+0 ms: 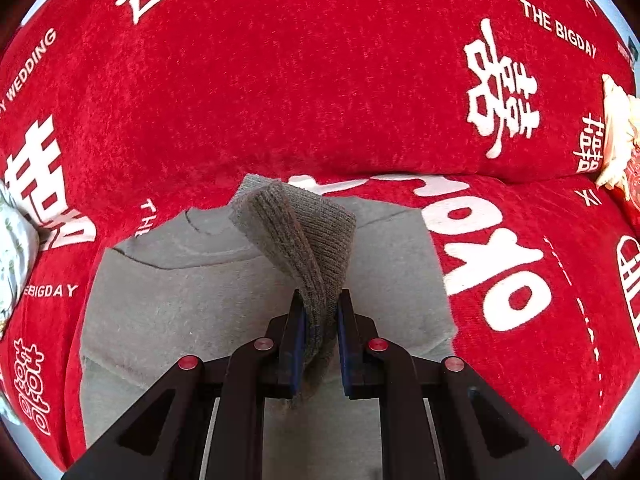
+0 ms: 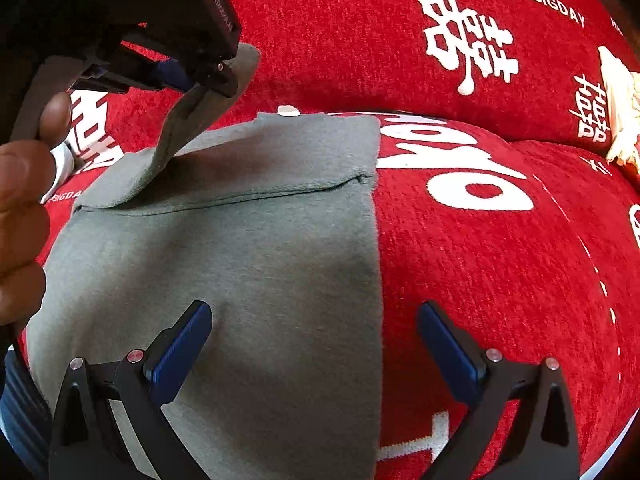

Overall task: Fold small clothes
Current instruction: 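Lift the held sleeve with the left tool and fold it across the sweater body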

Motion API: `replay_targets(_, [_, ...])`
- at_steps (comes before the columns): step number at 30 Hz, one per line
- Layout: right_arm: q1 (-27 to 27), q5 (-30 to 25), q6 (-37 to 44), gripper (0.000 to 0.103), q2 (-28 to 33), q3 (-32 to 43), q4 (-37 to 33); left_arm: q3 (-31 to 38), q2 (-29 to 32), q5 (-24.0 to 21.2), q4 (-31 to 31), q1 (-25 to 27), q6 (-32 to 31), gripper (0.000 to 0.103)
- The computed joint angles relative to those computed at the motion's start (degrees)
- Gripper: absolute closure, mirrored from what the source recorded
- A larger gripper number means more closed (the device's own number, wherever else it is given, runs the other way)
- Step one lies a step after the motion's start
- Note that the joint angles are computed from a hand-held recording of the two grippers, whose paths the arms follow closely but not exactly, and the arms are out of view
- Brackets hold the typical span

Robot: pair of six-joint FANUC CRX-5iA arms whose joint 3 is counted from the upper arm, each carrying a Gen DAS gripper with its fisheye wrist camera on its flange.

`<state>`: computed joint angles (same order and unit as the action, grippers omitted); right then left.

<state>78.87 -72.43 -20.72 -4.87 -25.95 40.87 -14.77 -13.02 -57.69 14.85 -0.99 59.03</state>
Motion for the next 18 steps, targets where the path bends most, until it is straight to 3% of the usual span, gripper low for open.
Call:
replay_targets(11, [0.16, -0.26, -0.76, 0.000, -0.62, -0.60, 0.99, 0.73, 0.97, -0.40, -1.19, -3.22, 0.87, 0.088])
replay_targets(18, [0.38, -1.21, 1.60, 0.000, 1.49, 0.52, 2.01, 1.21, 2.45, -1.84, 1.49, -3.22, -2.37, 0.088])
